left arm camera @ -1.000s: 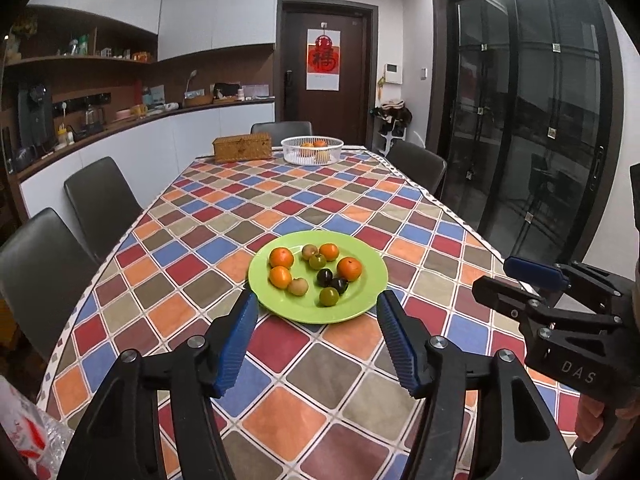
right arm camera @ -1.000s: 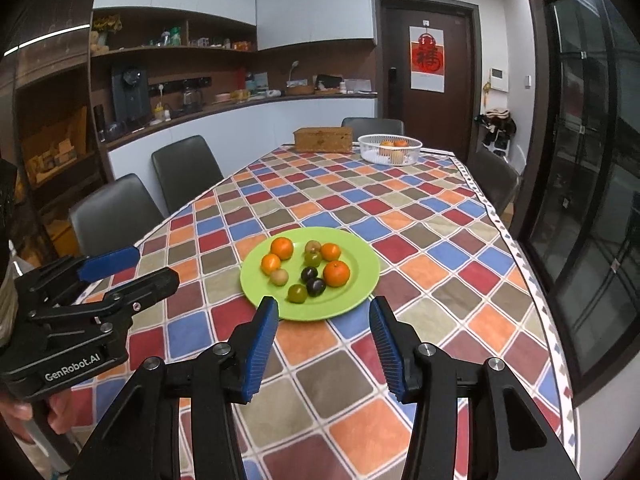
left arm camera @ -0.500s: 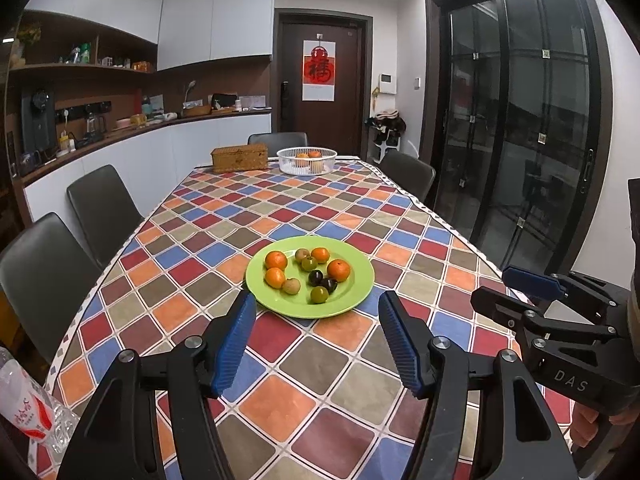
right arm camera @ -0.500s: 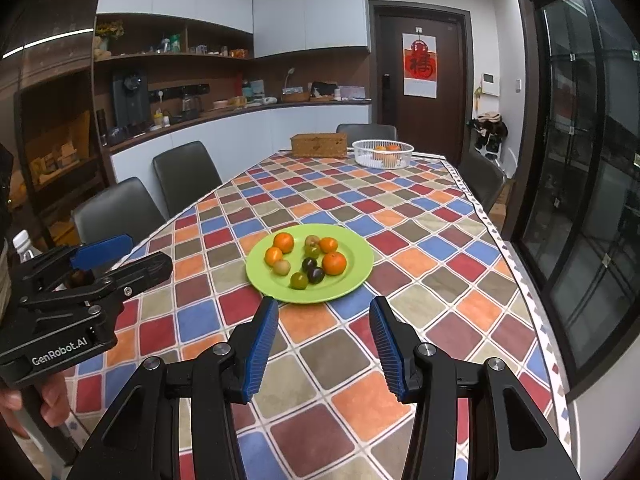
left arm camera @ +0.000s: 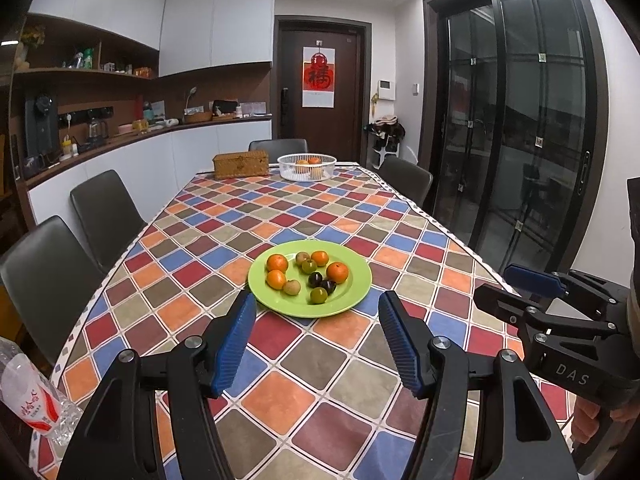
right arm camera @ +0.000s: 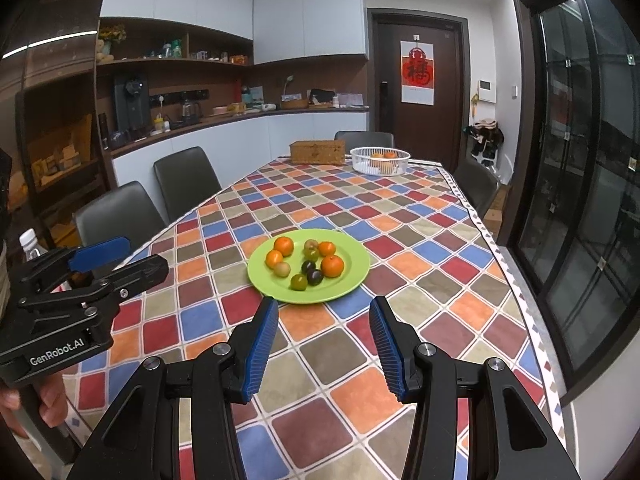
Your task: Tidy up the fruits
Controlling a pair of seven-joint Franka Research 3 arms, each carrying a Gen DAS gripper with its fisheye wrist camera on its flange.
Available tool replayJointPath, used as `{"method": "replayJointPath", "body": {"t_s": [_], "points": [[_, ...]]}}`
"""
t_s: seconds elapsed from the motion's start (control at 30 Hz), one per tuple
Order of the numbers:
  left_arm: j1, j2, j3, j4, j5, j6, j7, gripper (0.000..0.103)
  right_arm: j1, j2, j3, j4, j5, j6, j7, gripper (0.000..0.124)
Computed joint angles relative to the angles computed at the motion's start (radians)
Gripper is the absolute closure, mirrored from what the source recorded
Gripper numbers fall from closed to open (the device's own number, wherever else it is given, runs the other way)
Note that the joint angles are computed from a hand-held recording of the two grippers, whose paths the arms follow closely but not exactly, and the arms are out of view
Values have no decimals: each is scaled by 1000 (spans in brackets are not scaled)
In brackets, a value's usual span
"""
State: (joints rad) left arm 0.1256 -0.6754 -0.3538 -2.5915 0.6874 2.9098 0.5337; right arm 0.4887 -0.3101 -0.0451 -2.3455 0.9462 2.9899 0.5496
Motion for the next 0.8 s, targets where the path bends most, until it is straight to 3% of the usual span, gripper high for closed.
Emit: {"method": "replayJointPath", "body": {"t_s": [0.47,0.67,0.8], "points": [[-11,-14,4,-9,-6,-7,3,41,3,-4,0,-5,1,3,-1,75],[-25,-41,2,-17,-17,-44,2,40,4,-8,-1,-8,-4,4,3,75],[-19,-50,-7,-17,-6,-55,-12,36,-6,-26,8,-21,-27,0,25,75]]}}
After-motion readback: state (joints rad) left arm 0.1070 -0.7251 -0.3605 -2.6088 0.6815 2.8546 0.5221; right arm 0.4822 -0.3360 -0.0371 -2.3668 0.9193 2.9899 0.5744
